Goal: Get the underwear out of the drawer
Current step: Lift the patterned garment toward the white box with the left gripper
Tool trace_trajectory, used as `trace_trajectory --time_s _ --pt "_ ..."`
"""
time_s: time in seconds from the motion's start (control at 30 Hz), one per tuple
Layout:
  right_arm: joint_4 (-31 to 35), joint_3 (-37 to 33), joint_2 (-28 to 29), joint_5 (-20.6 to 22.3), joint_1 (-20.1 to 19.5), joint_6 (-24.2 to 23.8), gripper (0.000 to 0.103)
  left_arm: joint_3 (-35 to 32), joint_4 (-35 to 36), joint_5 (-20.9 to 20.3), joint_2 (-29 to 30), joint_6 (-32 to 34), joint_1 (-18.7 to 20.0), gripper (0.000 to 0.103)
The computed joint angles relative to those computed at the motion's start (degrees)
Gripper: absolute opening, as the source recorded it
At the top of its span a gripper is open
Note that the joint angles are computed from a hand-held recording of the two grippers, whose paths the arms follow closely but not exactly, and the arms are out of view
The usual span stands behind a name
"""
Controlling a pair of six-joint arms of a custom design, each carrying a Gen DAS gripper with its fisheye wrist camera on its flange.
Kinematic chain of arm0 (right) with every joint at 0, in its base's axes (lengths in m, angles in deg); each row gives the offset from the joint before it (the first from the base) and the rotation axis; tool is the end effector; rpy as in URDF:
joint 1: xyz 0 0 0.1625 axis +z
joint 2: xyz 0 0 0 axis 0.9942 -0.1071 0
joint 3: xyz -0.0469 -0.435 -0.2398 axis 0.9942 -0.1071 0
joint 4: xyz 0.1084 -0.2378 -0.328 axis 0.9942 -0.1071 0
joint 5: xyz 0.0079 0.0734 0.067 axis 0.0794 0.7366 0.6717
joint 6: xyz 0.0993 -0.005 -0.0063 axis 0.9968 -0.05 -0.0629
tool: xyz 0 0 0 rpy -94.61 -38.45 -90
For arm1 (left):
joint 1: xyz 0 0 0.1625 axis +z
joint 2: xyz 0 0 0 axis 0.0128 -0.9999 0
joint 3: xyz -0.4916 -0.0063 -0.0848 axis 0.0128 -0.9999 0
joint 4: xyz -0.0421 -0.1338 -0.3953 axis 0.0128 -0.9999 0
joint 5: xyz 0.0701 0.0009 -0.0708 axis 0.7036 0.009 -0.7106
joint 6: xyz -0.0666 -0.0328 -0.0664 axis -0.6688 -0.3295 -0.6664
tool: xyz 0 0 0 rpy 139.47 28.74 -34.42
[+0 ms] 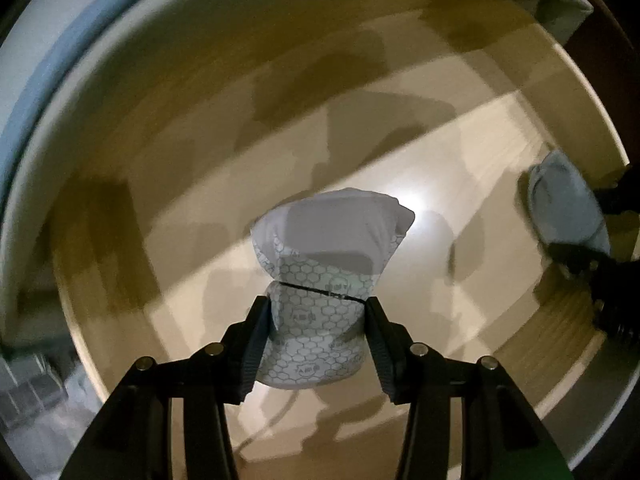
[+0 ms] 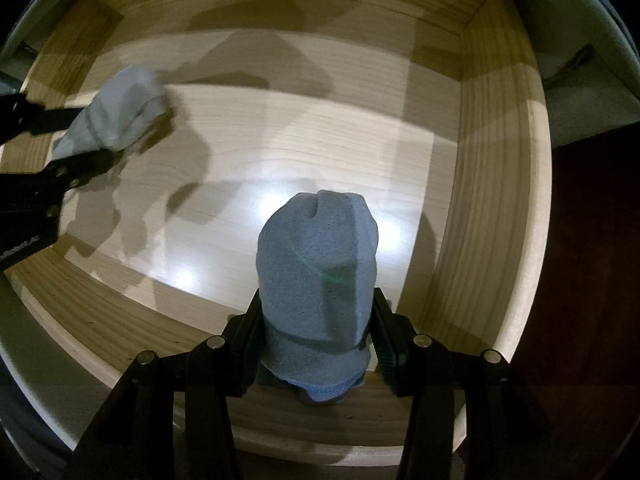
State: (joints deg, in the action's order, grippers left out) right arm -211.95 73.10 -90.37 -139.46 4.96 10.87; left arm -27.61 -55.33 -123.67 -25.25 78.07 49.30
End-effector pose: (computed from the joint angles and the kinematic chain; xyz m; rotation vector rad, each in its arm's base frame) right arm 0.0496 -0.6578 0.2968 -0.4961 -2.3243 0.3034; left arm -0.4142 -0.7963 -0.0233 1.3659 1.9717 0.4161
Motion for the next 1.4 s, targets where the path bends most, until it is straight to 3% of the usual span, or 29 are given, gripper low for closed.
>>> trace_trajectory --time_s 0.2,0.4,0.47,0.6,0.8,1.03,1.4 --pt "0.4 -0.2 0.0 -0.1 -0.1 0.1 0.045 -5.5 10.4 -1.0 0.5 -11.3 1.6 0.048" --pt "0.9 -0.6 0.2 -0.3 0.0 0.3 0.045 -9.2 16.2 -2.6 1.0 -20.7 2.8 0.048" --pt "0.8 -0.5 0.1 -0.3 0.0 0.3 0.045 -14.0 19.6 -3.8 3.3 -24.1 3.1 0.048" --pt "0.5 -0.4 0.1 -0.2 0.0 0.2 0.045 -14.5 19.9 -5.8 2.8 -28.8 4.2 0.048" --pt "0.0 -0.2 0.0 0.0 0.0 -0.1 0.045 -7.1 16.6 -4.9 -1.0 -31.2 3.0 0.053" --pt "-0.3 0.1 -0.2 0.0 -0.1 -0.3 0.045 -8.7 17.3 -1.4 0.9 -31.1 2.5 0.053" --pt "0.2 -0.2 -0.1 -0.1 0.0 -0.2 0.045 -0.5 9.9 0.7 -3.0 -28.8 1.9 0.047"
